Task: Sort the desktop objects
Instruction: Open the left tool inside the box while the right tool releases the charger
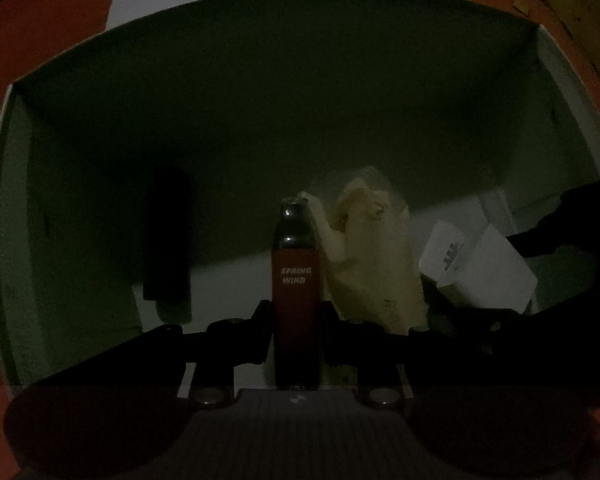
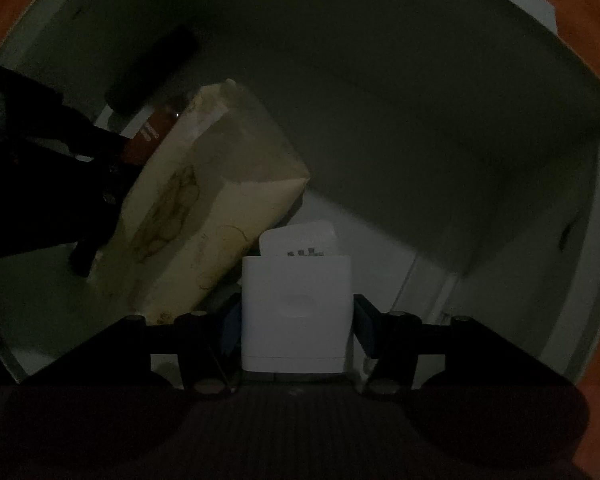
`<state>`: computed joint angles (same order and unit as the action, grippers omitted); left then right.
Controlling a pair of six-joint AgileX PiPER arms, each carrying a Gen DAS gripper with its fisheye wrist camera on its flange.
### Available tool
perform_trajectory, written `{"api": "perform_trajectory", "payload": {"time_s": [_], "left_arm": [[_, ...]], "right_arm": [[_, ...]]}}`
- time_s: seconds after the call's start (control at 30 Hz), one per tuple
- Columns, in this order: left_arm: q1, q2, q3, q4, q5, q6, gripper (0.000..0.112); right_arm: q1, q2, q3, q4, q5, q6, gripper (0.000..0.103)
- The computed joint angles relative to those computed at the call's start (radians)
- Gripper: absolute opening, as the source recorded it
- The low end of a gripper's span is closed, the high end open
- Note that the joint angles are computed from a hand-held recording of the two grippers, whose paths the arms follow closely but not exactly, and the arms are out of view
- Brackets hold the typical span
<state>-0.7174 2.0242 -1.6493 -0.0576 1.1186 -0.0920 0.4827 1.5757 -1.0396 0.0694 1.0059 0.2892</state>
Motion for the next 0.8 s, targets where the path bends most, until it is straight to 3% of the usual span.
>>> {"api": "perform_trajectory", "payload": {"time_s": [0.3,0.43,0.5,0.57,0.7,0.8], "left_arm": [[0.032,-0.03,0.046,-0.011,-0.008,0.02,0.025],[0.042,-0.06,0.049,-0.004,-0.022,0.024,0.049],[0.049,-0.074,0.039,-0.002,-0.014,0.02,0.054],[0.061,-0.089,0.028,-0.007,0.0,0.01,0.074],[0.089,-0.135,0.002,-0.025,0.036,0.03,0.079],[0.106,-0.152,-0.073,-0.03,0.073,0.036,0.101]], "right_arm": [[-0.021,-0.047,0.038,0.009,0.022,0.13,0.063],[-0.01,-0.071,0.043,-0.012,0.031,0.196,0.071],[-0.002,-0.091,0.042,-0.028,0.033,0.212,0.074],[0.003,-0.123,0.038,-0.039,0.046,0.226,0.077],[0.024,-0.196,0.024,-0.081,0.089,0.302,0.08],[0.037,-0.251,0.013,-0.109,0.103,0.354,0.082]]}}
